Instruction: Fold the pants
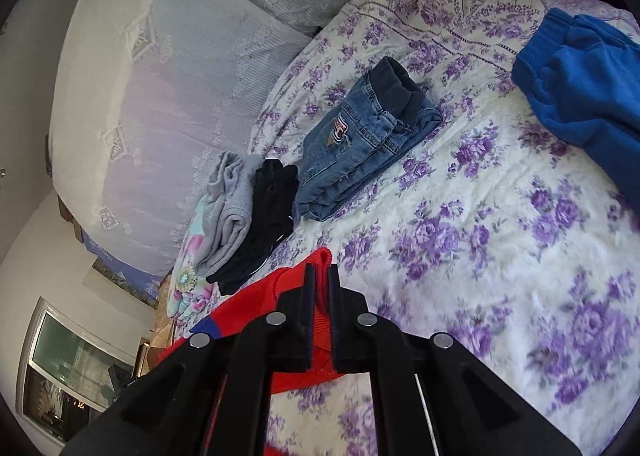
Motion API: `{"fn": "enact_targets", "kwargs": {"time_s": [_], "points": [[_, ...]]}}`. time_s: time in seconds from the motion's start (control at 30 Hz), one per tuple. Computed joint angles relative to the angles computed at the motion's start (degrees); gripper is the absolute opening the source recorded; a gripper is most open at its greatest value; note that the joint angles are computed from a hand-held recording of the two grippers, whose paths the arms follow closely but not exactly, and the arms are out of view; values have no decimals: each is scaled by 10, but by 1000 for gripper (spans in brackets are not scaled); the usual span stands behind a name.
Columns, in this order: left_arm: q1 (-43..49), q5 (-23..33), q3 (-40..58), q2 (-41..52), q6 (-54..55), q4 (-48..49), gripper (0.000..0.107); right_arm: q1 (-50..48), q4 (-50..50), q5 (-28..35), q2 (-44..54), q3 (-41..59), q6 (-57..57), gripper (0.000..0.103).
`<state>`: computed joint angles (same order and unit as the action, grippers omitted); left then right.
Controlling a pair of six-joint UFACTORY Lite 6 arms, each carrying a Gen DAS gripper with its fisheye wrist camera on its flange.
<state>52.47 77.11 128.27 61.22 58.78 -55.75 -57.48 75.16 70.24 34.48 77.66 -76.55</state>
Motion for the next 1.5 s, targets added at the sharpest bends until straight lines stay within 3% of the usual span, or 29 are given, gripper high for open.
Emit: {"fn": "enact_targets", "kwargs": {"time_s": [0.07,0.2,0.4,0.53,0.57,0.63,0.7,0.73,0.87,1.0,1.1,1.27,1.33,1.5], "points": [[38,15,-99,-58,64,-10,10,-64,-25,45,-38,-75,-59,6],[126,20,-239,-107,156,22,9,-203,-120,61,-68,-187,-188,6],[248,48,-193,-9,127,85,8,-342,-208,114,24,-153,-149,10],[279,51,-306,-79,190,95,10,-350,-226,160,-6,-203,-130,10],[280,56,-331,-98,202,95,11,-345,-228,169,-14,-225,-121,10],[280,68,-391,-143,223,94,34,-338,-226,168,-39,-282,-105,22],[276,67,-451,-190,237,90,50,-336,-227,160,-72,-334,-106,35],[271,69,-471,-208,240,87,52,-335,-227,152,-87,-358,-107,41],[253,71,-532,-257,251,93,53,-330,-233,136,-120,-409,-93,43],[239,46,-580,-293,266,95,63,-311,-215,103,-138,-432,-74,46],[222,38,-584,-292,251,84,65,-276,-181,74,-116,-434,-59,52],[197,32,-543,-267,188,62,66,-256,-141,78,-95,-446,-96,44],[187,27,-526,-263,158,51,69,-258,-132,74,-88,-452,-111,26],[150,20,-493,-258,87,15,71,-263,-132,78,-61,-446,-118,22]]}}
